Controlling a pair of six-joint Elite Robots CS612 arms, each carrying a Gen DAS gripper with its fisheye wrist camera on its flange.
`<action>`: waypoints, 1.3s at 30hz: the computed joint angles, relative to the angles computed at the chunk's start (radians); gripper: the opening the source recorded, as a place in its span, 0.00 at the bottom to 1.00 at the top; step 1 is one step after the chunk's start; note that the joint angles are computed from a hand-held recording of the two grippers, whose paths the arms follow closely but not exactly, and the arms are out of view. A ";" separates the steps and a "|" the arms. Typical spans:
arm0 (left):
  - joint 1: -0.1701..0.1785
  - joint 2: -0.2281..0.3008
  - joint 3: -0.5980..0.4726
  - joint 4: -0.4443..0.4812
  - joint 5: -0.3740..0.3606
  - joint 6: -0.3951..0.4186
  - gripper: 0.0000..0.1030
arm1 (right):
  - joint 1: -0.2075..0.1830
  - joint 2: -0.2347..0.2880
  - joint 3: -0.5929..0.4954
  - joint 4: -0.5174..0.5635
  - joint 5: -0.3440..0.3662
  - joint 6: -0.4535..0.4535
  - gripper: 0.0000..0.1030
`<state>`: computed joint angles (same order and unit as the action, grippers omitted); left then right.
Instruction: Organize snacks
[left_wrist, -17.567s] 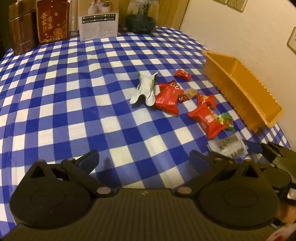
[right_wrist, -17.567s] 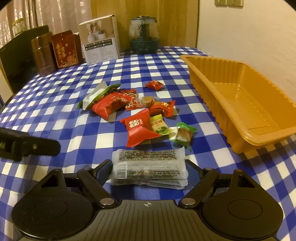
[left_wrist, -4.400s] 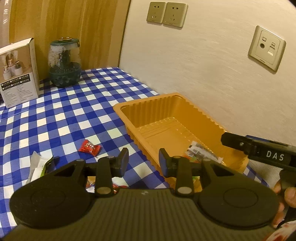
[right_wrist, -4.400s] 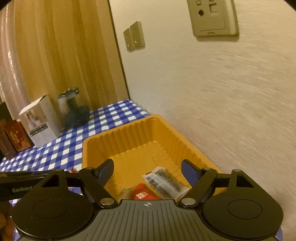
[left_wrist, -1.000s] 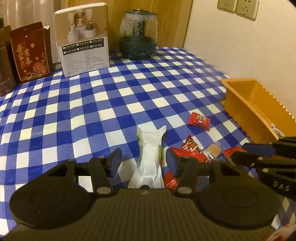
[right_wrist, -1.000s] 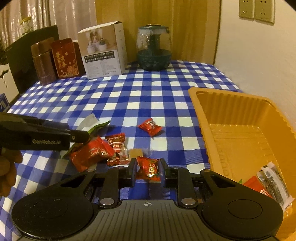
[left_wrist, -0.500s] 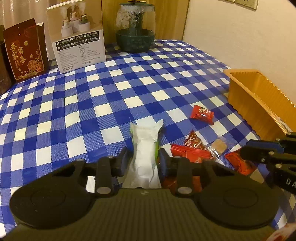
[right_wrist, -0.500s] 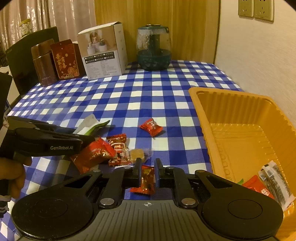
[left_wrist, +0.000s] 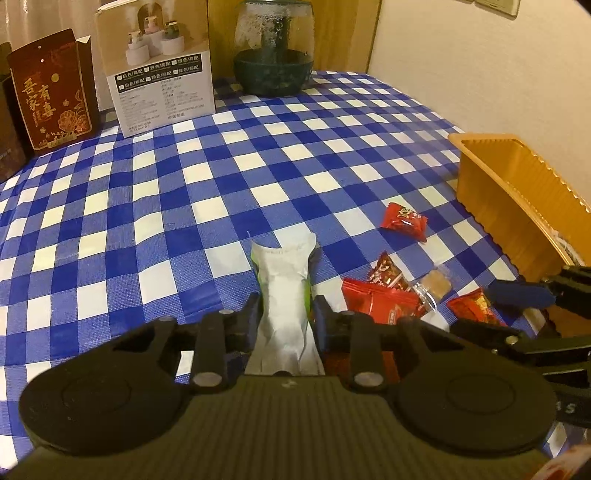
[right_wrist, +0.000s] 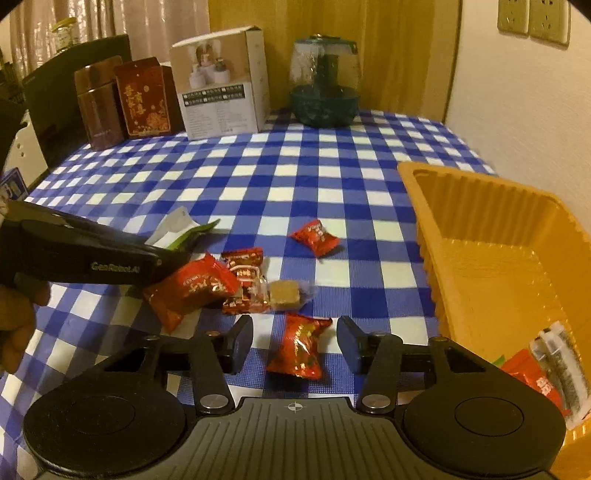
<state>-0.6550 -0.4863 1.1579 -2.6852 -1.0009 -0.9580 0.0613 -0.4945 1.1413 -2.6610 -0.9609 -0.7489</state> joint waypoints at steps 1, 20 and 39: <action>0.000 0.000 0.001 0.000 0.000 -0.001 0.26 | 0.001 0.001 -0.001 0.001 -0.004 0.001 0.49; -0.010 -0.031 0.041 -0.046 0.026 -0.032 0.26 | 0.000 -0.016 0.028 -0.065 0.005 0.050 0.23; -0.052 -0.026 -0.022 -0.124 0.102 0.055 0.26 | -0.051 -0.041 0.057 -0.266 0.071 0.248 0.23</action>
